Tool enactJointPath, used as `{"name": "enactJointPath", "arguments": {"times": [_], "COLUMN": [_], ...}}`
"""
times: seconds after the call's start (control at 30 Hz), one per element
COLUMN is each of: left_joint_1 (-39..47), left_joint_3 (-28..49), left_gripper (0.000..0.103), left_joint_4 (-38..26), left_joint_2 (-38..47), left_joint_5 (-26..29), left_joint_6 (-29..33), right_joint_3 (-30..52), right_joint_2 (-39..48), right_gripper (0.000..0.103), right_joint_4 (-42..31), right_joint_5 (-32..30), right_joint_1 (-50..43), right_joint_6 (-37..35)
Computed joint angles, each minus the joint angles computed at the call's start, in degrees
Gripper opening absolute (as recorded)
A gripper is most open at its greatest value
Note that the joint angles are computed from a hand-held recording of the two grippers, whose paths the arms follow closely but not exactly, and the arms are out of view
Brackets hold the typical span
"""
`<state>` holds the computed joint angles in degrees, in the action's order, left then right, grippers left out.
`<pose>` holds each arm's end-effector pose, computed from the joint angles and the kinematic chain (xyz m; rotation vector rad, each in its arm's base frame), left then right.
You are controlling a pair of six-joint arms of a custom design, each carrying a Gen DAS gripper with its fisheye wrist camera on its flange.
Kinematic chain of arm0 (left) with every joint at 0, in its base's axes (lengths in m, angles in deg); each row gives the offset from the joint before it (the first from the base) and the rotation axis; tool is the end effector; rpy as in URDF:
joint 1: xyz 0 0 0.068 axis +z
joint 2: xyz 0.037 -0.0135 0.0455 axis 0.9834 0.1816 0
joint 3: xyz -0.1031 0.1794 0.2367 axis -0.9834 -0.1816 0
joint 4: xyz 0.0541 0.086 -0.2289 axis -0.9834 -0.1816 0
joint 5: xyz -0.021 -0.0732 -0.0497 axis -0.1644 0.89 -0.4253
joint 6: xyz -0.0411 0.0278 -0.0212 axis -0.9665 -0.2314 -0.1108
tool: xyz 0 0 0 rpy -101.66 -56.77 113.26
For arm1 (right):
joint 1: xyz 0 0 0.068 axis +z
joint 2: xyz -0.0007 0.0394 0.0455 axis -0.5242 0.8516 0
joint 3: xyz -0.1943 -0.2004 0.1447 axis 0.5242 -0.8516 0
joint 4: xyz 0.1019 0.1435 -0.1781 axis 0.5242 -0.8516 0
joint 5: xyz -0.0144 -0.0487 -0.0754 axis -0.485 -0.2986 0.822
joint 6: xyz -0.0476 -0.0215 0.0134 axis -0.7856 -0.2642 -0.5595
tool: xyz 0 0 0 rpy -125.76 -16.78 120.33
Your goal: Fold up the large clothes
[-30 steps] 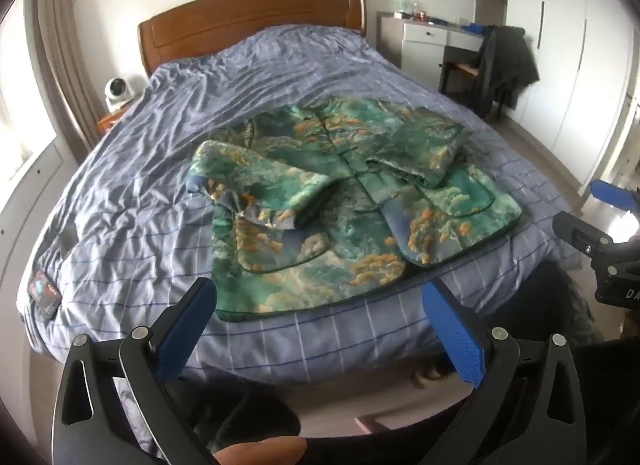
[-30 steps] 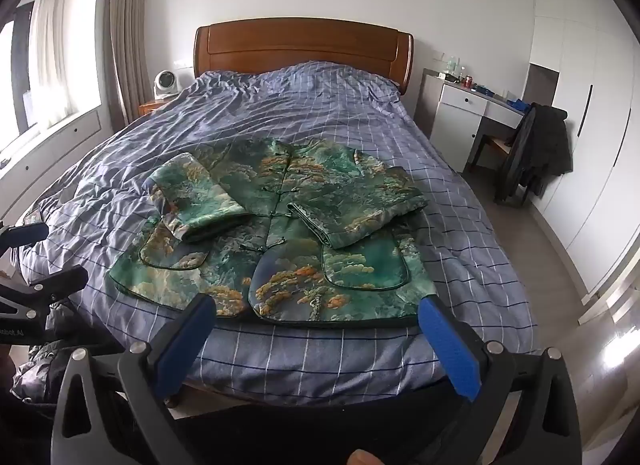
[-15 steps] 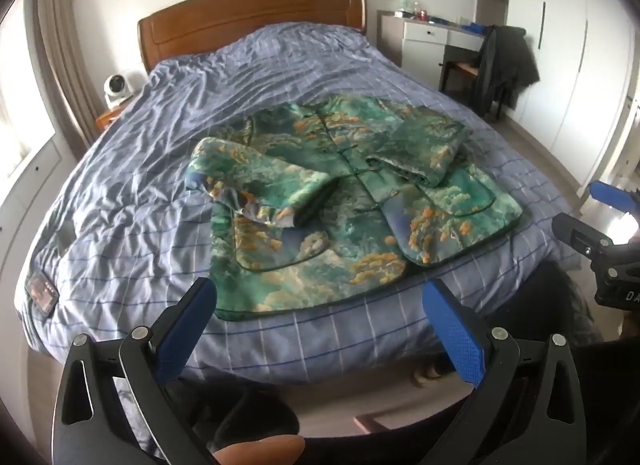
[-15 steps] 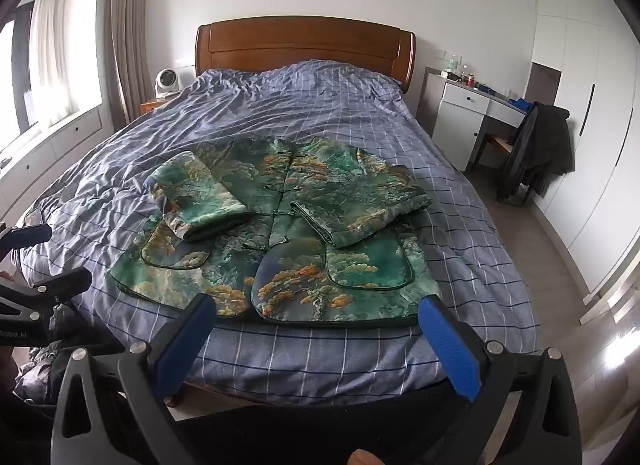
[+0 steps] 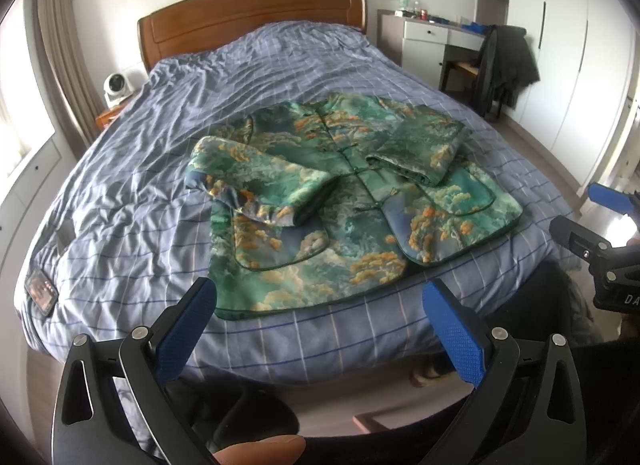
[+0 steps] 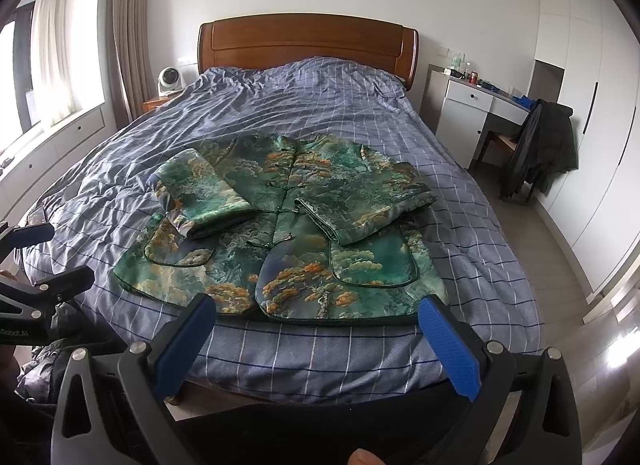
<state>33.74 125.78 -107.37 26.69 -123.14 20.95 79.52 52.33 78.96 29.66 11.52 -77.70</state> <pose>0.1693 -0.1411 0.2782 -0.4611 2.3590 0.2316 0.2109 0.1818 0.2637 -0.6611 2.1098 0.0374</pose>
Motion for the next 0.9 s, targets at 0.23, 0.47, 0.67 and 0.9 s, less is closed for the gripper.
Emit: {"name": "enactJointPath", "arguments": {"times": [0.23,0.47,0.67,0.9], "left_joint_1": [0.03,0.04,0.0,0.13], "left_joint_3": [0.03,0.03,0.12,0.04], "left_gripper": [0.103,0.103,0.103,0.103], "left_joint_4": [-0.17,-0.13,-0.16,-0.13], "left_joint_2": [-0.08,-0.08,0.07,-0.08], "left_joint_5": [0.04,0.11,0.03,0.14], "left_joint_6": [-0.09,-0.02,-0.1,0.03], "right_joint_3": [0.14,0.1,-0.78,-0.45], "right_joint_2": [0.15,0.54,1.84,1.23], "right_gripper": [0.103,0.103,0.103,0.103], "right_joint_4": [-0.04,0.17,1.93,0.95], "right_joint_5": [-0.45,-0.29,0.7,0.39], "right_joint_1": [-0.4,-0.09,1.28,0.96], "right_joint_6": [-0.18,0.09,1.04,0.88]}}
